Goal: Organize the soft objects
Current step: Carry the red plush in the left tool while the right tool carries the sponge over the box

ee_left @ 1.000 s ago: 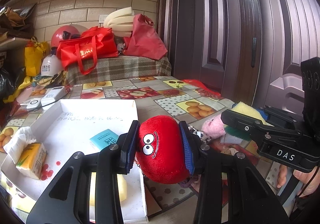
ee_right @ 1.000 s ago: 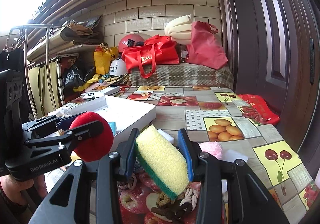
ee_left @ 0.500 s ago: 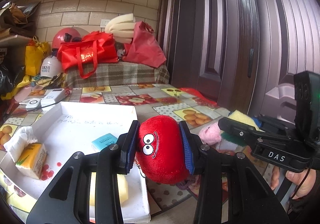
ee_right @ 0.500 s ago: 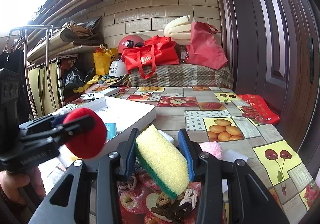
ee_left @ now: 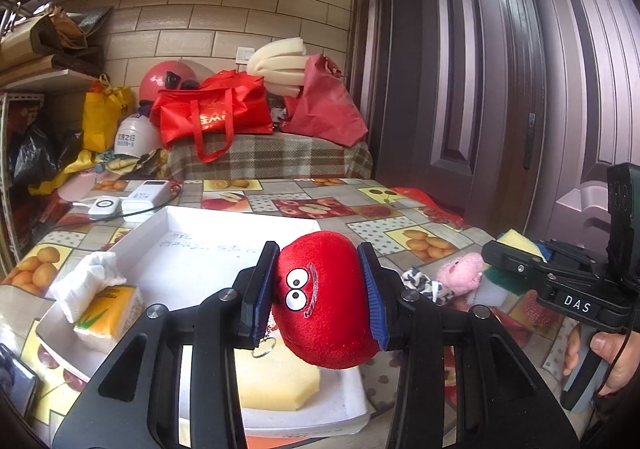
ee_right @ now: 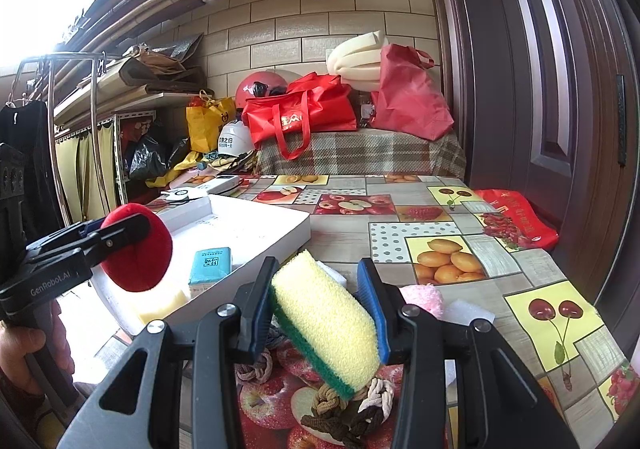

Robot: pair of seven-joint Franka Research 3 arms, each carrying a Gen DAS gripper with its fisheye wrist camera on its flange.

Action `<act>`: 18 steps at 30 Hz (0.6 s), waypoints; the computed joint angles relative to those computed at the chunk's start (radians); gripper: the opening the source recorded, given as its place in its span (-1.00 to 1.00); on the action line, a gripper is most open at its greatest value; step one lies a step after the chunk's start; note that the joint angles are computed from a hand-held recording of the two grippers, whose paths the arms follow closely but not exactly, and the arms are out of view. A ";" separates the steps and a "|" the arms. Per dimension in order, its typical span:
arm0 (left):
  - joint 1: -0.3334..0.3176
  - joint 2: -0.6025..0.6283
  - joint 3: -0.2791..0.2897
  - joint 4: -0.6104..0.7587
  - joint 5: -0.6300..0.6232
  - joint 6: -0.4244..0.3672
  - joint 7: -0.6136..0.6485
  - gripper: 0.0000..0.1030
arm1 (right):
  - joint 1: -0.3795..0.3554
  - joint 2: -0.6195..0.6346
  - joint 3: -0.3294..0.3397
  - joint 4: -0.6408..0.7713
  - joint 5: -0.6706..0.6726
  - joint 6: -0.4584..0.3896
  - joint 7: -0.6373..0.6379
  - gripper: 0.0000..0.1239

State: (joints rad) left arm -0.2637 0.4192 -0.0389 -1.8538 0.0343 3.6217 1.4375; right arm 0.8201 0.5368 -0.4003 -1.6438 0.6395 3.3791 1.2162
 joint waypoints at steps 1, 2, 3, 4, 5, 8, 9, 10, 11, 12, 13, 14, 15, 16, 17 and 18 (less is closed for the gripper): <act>0.004 0.000 0.000 -0.001 -0.003 0.000 -0.005 -0.24 | -0.004 -0.001 0.005 0.000 -0.002 0.001 -0.001 -0.33; 0.004 -0.001 0.005 -0.003 -0.011 0.000 -0.004 -0.24 | -0.008 -0.002 0.010 0.001 -0.004 -0.004 -0.002 -0.33; -0.002 0.000 0.015 -0.001 -0.024 0.000 0.004 -0.24 | -0.009 -0.001 0.010 0.004 -0.005 -0.009 0.000 -0.33; -0.017 0.000 0.031 -0.003 -0.047 0.005 0.021 -0.24 | -0.013 0.000 0.013 0.009 -0.009 -0.016 0.005 -0.33; -0.030 0.000 0.047 -0.003 -0.073 0.008 0.041 -0.24 | -0.013 0.004 0.012 0.016 -0.014 -0.025 0.013 -0.33; -0.036 -0.001 0.059 -0.005 -0.119 -0.005 0.069 -0.24 | -0.029 0.015 0.031 0.039 -0.057 -0.045 0.037 -0.33; -0.026 0.000 0.053 -0.002 -0.119 -0.013 0.062 -0.24 | -0.034 0.019 0.039 0.046 -0.075 -0.050 0.046 -0.33; -0.013 0.001 0.043 -0.001 -0.112 -0.019 0.050 -0.24 | -0.039 0.024 0.046 0.054 -0.093 -0.056 0.055 -0.33; 0.000 0.001 0.033 -0.001 -0.100 -0.023 0.035 -0.24 | -0.050 0.029 0.061 0.065 -0.113 -0.064 0.062 -0.33; 0.000 0.002 0.035 0.001 -0.100 -0.027 0.032 -0.24 | -0.060 0.033 0.074 0.075 -0.131 -0.070 0.071 -0.33; -0.002 0.003 0.039 0.002 -0.099 -0.029 0.032 -0.24 | -0.070 0.041 0.086 0.089 -0.148 -0.081 0.080 -0.33; -0.011 0.003 0.047 0.003 -0.104 -0.030 0.039 -0.24 | -0.078 0.049 0.095 0.105 -0.165 -0.093 0.090 -0.33; -0.021 0.004 0.057 0.004 -0.112 -0.029 0.048 -0.24 | -0.087 0.053 0.106 0.112 -0.181 -0.099 0.099 -0.33; -0.028 0.005 0.063 0.004 -0.118 -0.029 0.056 -0.24 | -0.092 0.063 0.111 0.130 -0.197 -0.115 0.109 -0.33; -0.036 0.004 0.071 0.003 -0.128 -0.028 0.066 -0.24 | -0.091 0.068 0.109 0.137 -0.209 -0.122 0.122 -0.33; -0.045 0.005 0.081 0.004 -0.140 -0.030 0.079 -0.24 | -0.088 0.072 0.105 0.142 -0.220 -0.124 0.136 -0.33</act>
State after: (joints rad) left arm -0.3090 0.4245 0.0421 -1.8494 -0.1060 3.5916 1.5161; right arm 0.7316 0.6087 -0.2950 -1.5019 0.4194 3.2547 1.3523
